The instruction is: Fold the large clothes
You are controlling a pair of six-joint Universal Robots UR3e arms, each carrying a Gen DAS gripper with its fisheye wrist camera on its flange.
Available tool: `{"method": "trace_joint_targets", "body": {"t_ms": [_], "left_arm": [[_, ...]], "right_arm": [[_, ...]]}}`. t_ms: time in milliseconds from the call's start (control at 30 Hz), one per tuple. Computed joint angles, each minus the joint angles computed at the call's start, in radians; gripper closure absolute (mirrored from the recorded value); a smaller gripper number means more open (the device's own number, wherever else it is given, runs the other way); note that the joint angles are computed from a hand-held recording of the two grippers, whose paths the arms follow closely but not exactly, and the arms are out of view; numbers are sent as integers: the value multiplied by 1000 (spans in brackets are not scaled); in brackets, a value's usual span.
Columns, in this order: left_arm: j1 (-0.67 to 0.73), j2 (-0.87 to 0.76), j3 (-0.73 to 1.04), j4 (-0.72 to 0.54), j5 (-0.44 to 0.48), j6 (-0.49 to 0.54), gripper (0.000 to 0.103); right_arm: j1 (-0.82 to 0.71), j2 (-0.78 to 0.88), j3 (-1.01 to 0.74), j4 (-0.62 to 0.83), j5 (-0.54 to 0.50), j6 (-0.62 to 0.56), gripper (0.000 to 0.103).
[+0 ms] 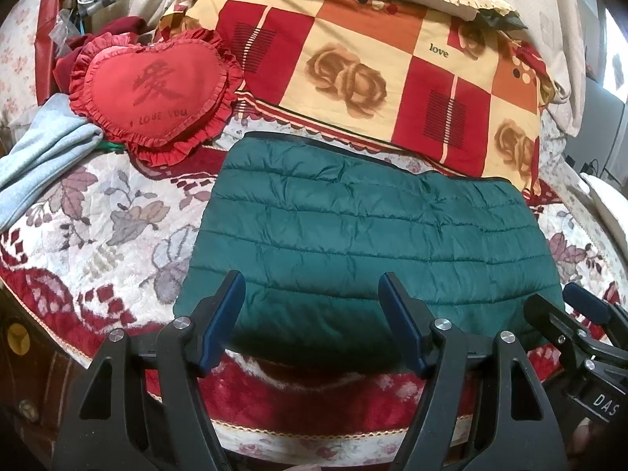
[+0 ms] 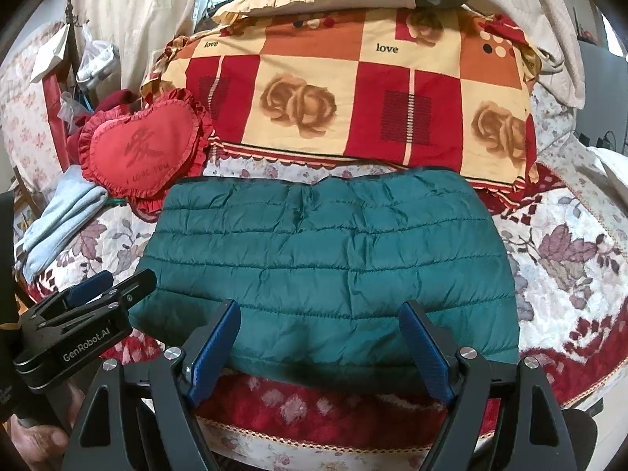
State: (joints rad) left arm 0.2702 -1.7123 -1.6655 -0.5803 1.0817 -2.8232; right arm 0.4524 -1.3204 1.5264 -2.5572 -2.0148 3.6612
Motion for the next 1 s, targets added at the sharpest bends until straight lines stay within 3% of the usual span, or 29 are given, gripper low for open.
{"method": "trace_joint_targets", "body": {"t_ms": [1000], "left_arm": [[-26,-34,10,34,32,2,32]], "right_arm": [[2,13,0,3,10,21,22]]}}
